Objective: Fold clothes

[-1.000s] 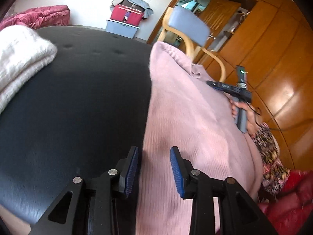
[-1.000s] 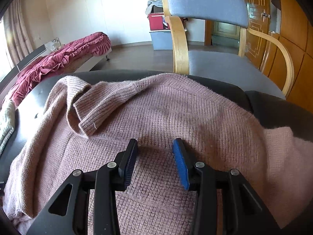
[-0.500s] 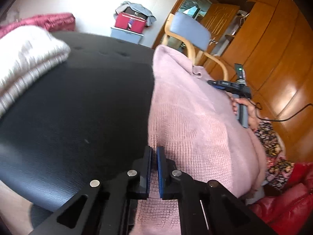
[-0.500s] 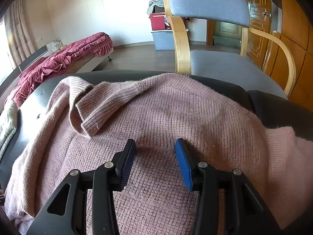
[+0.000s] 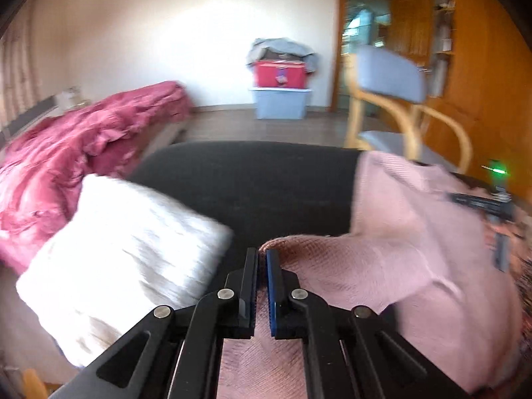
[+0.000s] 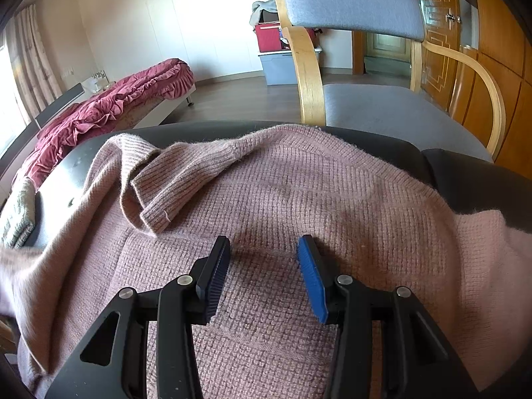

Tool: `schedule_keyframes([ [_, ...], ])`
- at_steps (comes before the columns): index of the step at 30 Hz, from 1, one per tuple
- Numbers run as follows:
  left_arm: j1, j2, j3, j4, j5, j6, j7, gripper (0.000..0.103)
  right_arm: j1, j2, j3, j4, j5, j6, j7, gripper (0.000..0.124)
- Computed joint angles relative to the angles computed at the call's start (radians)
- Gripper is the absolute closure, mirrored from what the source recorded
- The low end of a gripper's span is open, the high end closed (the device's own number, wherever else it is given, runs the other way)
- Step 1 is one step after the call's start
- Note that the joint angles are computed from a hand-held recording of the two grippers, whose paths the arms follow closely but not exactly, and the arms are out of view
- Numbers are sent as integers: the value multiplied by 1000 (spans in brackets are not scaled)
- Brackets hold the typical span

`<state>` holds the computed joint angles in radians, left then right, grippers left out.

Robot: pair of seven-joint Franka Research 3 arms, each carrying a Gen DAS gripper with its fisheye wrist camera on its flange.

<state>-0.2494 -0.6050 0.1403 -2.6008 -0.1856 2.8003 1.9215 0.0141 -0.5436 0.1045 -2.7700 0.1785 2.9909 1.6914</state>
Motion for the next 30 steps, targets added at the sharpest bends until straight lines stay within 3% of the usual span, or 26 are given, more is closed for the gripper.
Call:
schedule_keyframes([
  [3,126,98,-87,35,83,-5,-117,97,14,1,-15,-1,10,4,-7,78],
  [4,141,124,-92,44,110,-14,-153,97,18,1,-19,-2,14,5,-10,78],
  [6,92,139,-34,34,25,-21,-123,95,26,2,-27,-3,22,8,-15,78],
  [7,61,143,2,30,-27,-24,-100,89,27,2,-28,-3,25,9,-18,78],
  [10,-59,78,149,-5,-255,-38,38,83,23,5,-27,-2,26,10,-26,78],
  [13,-65,-10,201,-49,-352,-54,134,82,-19,4,18,2,-2,-1,-4,78],
  [18,48,-102,198,-111,-324,-116,200,79,-29,-11,14,0,-42,-37,-14,78],
  [21,117,-113,167,-141,-272,-125,203,79,-33,-36,1,-11,-55,-60,-34,78],
  [24,146,-128,152,-189,-242,-83,217,79,-84,-68,20,-28,-95,-83,-34,78],
  [28,172,-159,140,-229,-193,-52,203,79,-46,-95,-57,-58,-51,-66,-70,78],
  [30,182,-168,138,-237,-168,-53,189,79,-74,-102,-37,-63,-60,-68,-78,78],
])
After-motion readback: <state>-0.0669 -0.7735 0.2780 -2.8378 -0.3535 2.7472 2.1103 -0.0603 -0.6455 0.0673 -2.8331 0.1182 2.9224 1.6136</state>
